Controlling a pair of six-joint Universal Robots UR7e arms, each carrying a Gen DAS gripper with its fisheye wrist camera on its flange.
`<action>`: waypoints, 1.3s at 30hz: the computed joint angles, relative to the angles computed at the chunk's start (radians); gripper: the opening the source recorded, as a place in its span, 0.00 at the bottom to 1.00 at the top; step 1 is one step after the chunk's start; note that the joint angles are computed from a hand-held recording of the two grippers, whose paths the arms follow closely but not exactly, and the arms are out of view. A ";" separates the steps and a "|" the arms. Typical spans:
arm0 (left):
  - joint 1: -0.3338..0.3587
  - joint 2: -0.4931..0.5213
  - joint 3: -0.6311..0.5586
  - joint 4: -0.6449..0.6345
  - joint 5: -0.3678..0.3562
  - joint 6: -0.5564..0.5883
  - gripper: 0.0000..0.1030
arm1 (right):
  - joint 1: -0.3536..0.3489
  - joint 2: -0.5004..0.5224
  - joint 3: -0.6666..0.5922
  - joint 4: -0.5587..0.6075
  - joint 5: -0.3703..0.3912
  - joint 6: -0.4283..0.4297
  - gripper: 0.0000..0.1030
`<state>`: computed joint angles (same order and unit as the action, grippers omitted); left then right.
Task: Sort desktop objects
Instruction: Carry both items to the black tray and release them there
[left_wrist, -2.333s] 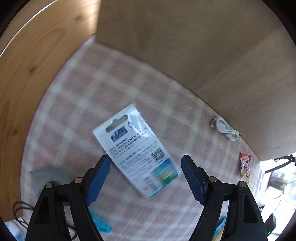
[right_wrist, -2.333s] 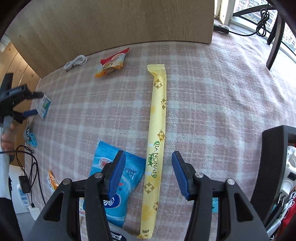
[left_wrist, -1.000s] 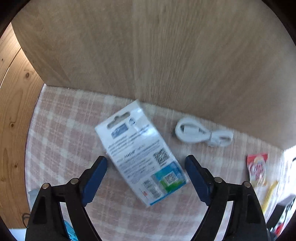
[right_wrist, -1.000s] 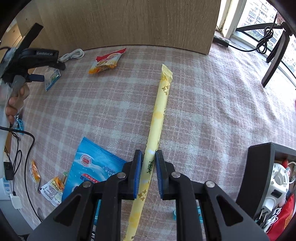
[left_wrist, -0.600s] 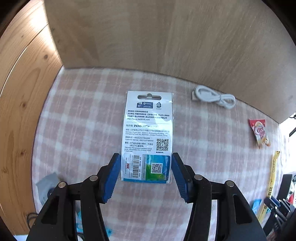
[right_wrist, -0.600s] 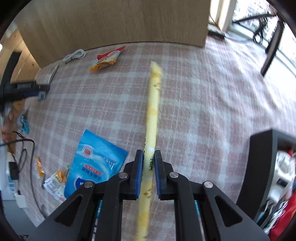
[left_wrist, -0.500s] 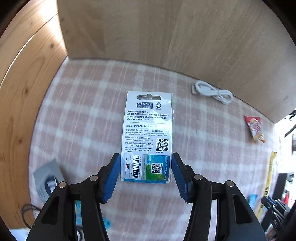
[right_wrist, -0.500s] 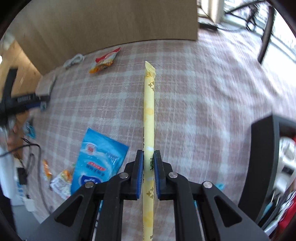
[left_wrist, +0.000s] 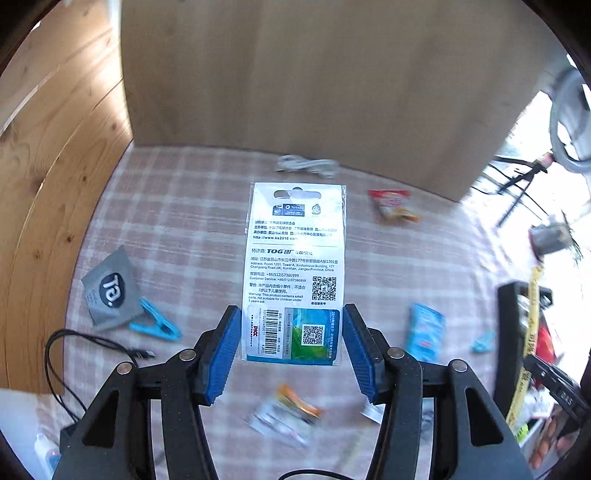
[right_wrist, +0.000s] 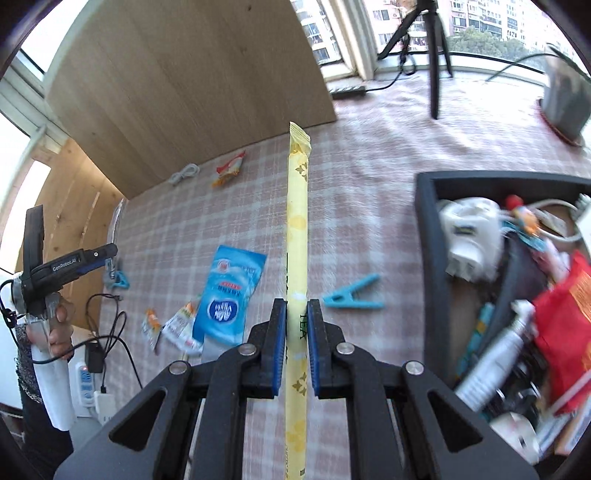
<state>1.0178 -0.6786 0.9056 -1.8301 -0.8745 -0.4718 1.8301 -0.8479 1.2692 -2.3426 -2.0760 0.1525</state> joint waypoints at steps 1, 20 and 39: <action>-0.018 -0.026 0.049 -0.023 -0.004 0.002 0.51 | 0.001 -0.028 0.028 -0.007 0.002 0.003 0.11; -0.247 0.214 -0.041 -0.085 -0.273 0.033 0.51 | -0.072 -0.476 0.403 0.007 -0.144 -0.008 0.11; -0.299 0.481 -0.364 0.044 -0.319 0.036 0.67 | -0.134 -0.493 0.363 0.008 -0.133 -0.138 0.20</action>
